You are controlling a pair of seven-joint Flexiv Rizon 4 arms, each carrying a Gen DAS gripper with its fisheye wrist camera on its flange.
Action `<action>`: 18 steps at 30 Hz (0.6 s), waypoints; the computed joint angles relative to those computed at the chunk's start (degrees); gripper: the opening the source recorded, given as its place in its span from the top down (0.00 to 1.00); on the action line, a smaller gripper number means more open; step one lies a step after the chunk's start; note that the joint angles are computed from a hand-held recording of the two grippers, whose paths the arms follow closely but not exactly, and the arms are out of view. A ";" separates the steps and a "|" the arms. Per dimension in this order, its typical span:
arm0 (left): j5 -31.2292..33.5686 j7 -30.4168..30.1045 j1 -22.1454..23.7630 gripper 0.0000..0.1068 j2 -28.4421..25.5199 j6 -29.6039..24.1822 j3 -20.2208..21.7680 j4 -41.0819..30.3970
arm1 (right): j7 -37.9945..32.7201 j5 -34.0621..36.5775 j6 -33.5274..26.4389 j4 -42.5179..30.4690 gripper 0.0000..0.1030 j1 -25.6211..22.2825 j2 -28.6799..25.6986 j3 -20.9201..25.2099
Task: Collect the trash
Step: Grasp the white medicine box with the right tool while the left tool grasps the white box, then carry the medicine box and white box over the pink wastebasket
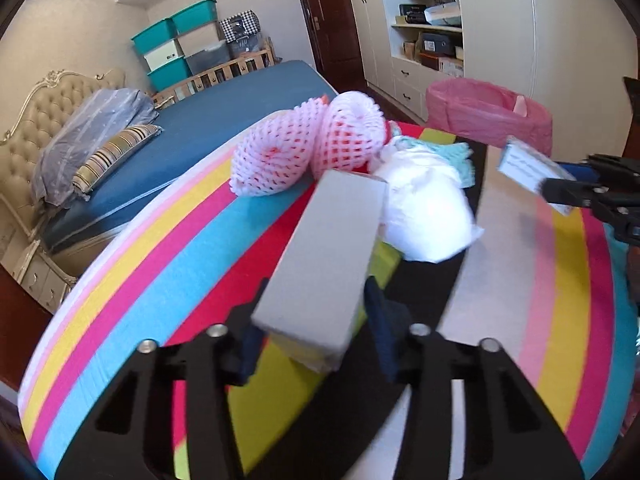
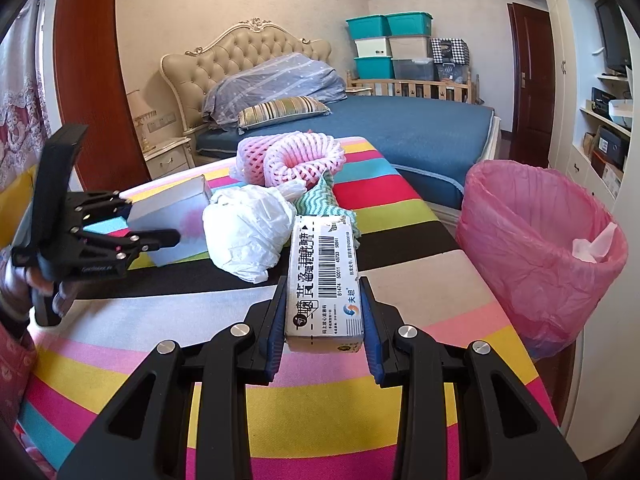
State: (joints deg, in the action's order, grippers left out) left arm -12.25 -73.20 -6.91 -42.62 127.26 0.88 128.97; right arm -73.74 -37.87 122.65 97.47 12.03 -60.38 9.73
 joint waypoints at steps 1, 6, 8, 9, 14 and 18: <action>-0.31 -0.80 -0.27 0.64 -0.02 0.93 -0.14 0.53 | -0.09 0.15 0.03 -0.04 0.68 0.14 -0.03 -0.07; -4.72 -2.37 -4.00 0.67 -0.26 4.11 0.95 2.00 | -0.20 0.40 0.17 -0.15 0.68 0.24 -0.16 -0.05; -6.07 -3.01 -4.95 0.68 -0.50 5.13 0.85 2.21 | -0.23 0.49 0.36 -0.17 0.68 0.25 -0.26 -0.04; -7.01 -3.58 -5.50 0.68 -0.63 6.01 0.90 2.50 | -0.18 0.38 0.40 -0.20 0.68 0.18 -0.32 0.04; -9.01 -6.16 -6.22 0.68 -0.22 9.28 0.50 4.62 | -0.16 0.39 0.48 -0.14 0.68 0.25 -0.29 -0.08; -10.87 -7.95 -7.38 0.68 -0.21 11.97 0.30 5.84 | -0.22 0.61 0.71 -0.13 0.68 0.39 -0.30 -0.20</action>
State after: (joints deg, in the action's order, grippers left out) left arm -23.12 -81.15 -14.29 -42.83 139.22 1.17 134.81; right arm -73.96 -37.26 123.37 97.34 12.42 -60.68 9.53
